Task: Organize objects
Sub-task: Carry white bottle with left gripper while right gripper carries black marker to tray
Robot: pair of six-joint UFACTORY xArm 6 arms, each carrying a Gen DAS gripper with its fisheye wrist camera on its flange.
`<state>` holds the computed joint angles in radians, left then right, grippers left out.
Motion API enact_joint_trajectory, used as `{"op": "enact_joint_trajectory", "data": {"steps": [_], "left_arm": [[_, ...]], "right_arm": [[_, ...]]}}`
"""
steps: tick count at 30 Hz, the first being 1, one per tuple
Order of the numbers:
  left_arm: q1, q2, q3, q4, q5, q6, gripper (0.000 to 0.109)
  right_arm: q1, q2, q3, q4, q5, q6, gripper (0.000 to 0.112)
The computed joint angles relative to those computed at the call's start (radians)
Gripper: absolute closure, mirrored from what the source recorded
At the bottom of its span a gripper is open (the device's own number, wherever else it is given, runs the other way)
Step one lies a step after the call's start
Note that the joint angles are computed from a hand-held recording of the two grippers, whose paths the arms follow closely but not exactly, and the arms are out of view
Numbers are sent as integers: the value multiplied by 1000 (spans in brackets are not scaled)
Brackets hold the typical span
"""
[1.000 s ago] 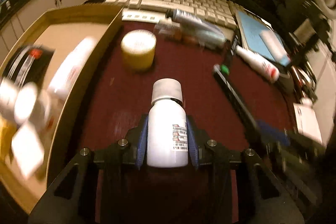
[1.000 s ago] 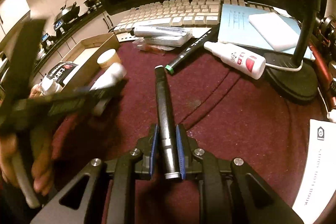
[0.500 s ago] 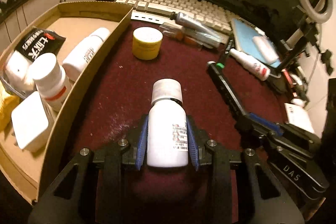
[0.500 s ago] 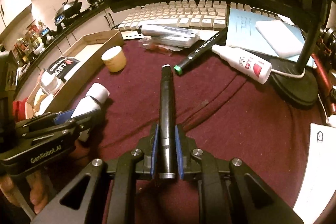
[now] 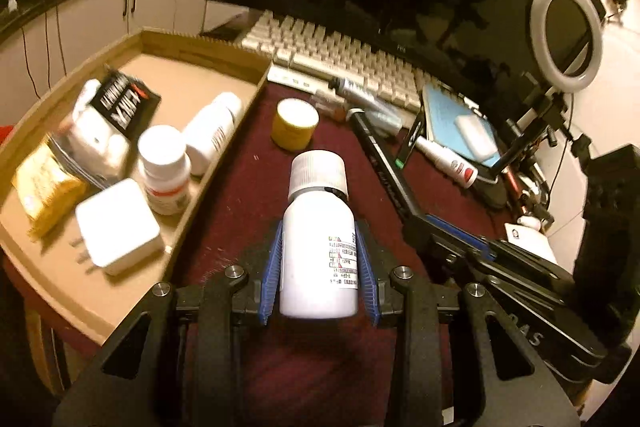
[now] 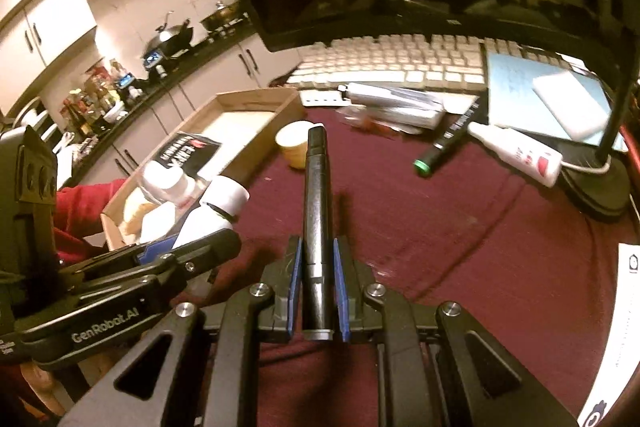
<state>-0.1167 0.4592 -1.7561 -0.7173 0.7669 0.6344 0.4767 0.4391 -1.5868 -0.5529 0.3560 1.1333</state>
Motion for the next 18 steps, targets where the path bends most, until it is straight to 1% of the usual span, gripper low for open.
{"op": "enact_joint_trajectory", "data": {"steps": [3, 6, 11, 14, 17, 18], "left_arm": [[12, -18, 11, -19, -16, 18, 75], [28, -21, 3, -24, -16, 13, 75], [59, -13, -32, -21, -28, -8, 75], [80, 12, -82, -12, -31, -30, 75], [112, 58, -169, -21, 6, -57, 75], [121, 73, -196, -9, 3, -73, 75]], "right_arm": [[8, 37, -61, 23, 0, -38, 98], [22, 91, -150, 86, 1, -114, 98], [35, 166, -279, 119, 18, -167, 98], [37, 204, -348, 148, 30, -205, 98], [34, 249, -423, 187, 50, -248, 98], [32, 268, -452, 216, 56, -272, 98]]}}
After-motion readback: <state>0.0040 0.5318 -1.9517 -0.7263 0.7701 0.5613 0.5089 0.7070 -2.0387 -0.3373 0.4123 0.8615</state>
